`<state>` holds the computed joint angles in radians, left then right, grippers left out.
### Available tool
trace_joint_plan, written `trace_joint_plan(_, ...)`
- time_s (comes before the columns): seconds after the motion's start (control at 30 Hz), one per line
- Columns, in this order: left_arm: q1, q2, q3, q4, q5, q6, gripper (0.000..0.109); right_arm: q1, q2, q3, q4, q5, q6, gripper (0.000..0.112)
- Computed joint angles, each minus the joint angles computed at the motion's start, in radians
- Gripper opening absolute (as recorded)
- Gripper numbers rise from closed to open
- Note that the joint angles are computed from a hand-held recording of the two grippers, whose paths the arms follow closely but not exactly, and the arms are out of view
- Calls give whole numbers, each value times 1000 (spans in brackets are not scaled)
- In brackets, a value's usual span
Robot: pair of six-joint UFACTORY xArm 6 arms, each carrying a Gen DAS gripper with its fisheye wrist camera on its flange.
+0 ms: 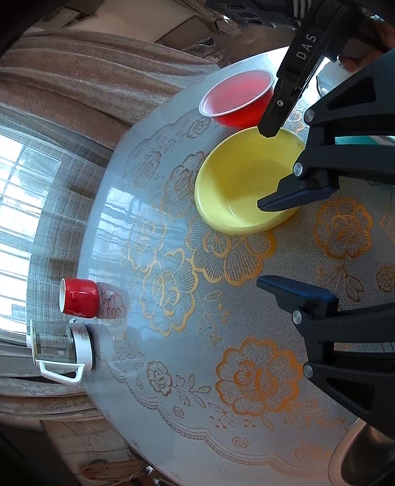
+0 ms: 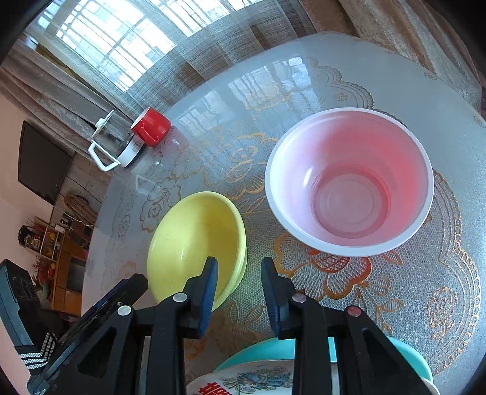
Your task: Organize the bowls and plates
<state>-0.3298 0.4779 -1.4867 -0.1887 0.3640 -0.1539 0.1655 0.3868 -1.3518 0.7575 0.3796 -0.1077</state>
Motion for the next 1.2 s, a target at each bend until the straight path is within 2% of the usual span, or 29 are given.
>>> trace_joint_plan(0.1, -2, 13, -18, -51, 26, 35, 40, 11, 6, 2, -29, -29, 9, 30)
trace_joint_plan(0.27, -3, 14, -24, -46, 37, 26, 40, 16, -29, 39, 17, -37, -46, 30)
trace_joint_plan(0.37, -2, 12, -25, -56, 46, 36, 40, 5, -48, 42, -73, 22, 34, 30)
trace_joint_plan(0.43, -1, 10, -25, -55, 47, 35, 40, -5, -55, 34, -54, 83, 12, 31)
trace_joint_plan(0.57, 0, 4, -16, -42, 40, 24, 40, -7, -73, 34, -49, 81, 13, 31)
trace_joint_plan(0.63, 2, 1, -15, -51, 35, 26, 40, -12, -64, 8, -29, 108, 31, 31)
trace_joint_plan(0.8, 11, 3, -22, -67, 26, 30, 40, -15, 5, -66, -124, 122, 203, 31)
trace_joint_plan(0.9, 15, 7, -25, -71, 19, 22, 40, -26, 57, -110, -83, 133, 215, 31)
trace_joint_plan(1.03, 14, 26, -52, -84, 55, 46, 40, -31, 84, -125, -85, 104, 223, 26)
trace_joint_plan(1.13, 8, 33, -66, -129, 77, 91, 28, -26, 88, -125, -68, 96, 176, 16)
trace_joint_plan(1.2, -2, 23, -58, -151, 78, 129, 17, -18, 88, -127, -78, 98, 155, 11)
